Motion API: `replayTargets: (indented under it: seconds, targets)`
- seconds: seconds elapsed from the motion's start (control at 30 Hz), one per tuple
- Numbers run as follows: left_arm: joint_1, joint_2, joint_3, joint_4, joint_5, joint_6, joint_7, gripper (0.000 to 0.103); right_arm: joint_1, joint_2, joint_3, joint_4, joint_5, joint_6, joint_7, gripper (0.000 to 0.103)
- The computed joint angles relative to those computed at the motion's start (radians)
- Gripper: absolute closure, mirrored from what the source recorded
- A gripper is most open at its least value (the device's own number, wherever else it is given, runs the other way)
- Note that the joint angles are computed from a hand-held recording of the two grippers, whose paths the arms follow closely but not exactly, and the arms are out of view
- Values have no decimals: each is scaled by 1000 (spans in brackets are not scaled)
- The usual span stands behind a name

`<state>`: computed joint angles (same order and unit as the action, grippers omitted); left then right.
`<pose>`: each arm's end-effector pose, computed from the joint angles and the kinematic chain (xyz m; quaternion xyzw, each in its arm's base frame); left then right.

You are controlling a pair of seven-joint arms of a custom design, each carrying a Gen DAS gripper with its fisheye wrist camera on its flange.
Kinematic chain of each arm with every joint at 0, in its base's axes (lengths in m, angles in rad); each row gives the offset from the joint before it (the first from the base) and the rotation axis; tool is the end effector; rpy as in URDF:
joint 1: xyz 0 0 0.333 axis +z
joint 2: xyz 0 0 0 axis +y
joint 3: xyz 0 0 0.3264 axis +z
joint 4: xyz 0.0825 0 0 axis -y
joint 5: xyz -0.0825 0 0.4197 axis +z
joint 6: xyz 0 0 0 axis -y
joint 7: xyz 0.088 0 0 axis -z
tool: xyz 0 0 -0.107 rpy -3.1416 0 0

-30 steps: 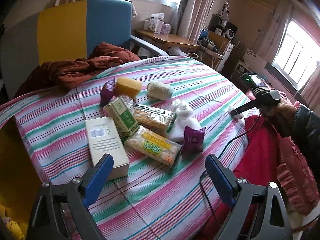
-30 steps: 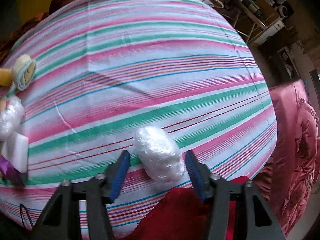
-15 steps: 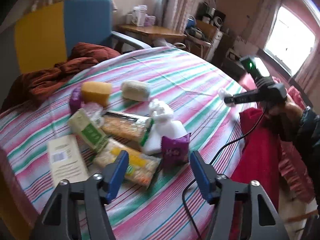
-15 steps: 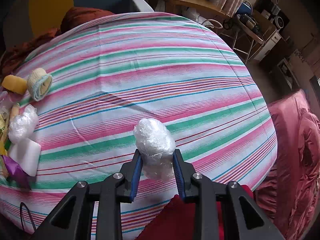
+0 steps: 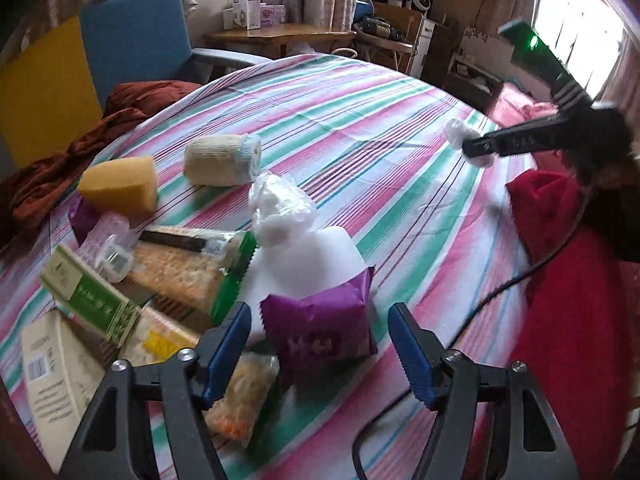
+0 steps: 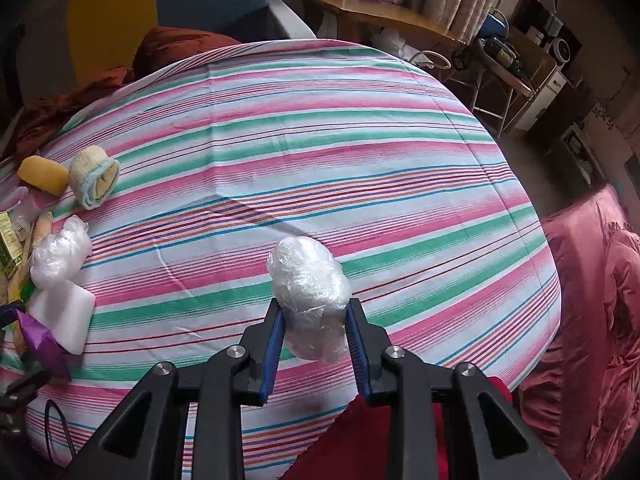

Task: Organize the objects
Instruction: 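Grasp the plastic-wrapped white ball with the right tool while the left grasps the purple snack packet, then carry ball and packet into the gold tray and open both tools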

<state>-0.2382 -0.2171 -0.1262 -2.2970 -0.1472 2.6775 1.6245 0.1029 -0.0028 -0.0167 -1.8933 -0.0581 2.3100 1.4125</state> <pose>0.5145 -0.1944 0.4969 -0.5623 0.7722 -0.2592 0.1427 0.6277 0.0531 0.5442 -0.7795 0.5903 -0.1694 0.1234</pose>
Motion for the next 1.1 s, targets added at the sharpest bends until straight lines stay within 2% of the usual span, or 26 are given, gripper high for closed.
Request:
replayTargets:
  seconds: [0.03, 0.07, 0.1, 0.17, 0.37, 0.5, 0.67, 0.87, 1.1]
  targets:
    - [6, 15, -8, 8, 23, -4, -9, 51, 0, 1, 0, 1, 0, 3, 0, 73]
    - [11, 16, -16, -1, 47, 22, -17, 51, 0, 0, 0, 0, -1, 4, 2, 73]
    - [11, 12, -17, -10, 57, 43, -15, 56, 0, -1, 0, -1, -1, 6, 2, 73]
    - [-4, -3, -6, -25, 34, 56, 11, 60, 0, -6, 0, -6, 3, 12, 0, 73]
    - [-34, -90, 36, -81, -39, 72, 53, 60, -1, -17, 3, -21, -30, 38, 29, 73]
    - [-22, -195, 52, -144, -25, 70, 16, 60, 0, -30, 9, -41, -106, 73, 84, 73]
    - [30, -327, 43, -217, 67, 67, -98, 59, 1, -36, 16, -51, -207, 87, 161, 73]
    - [139, -510, 34, -304, 216, 46, -238, 59, 6, -50, 27, -63, -313, 80, 259, 73]
    - [257, -679, 51, -376, 352, -5, -342, 59, 30, -98, 53, -82, -299, 96, 256, 73]
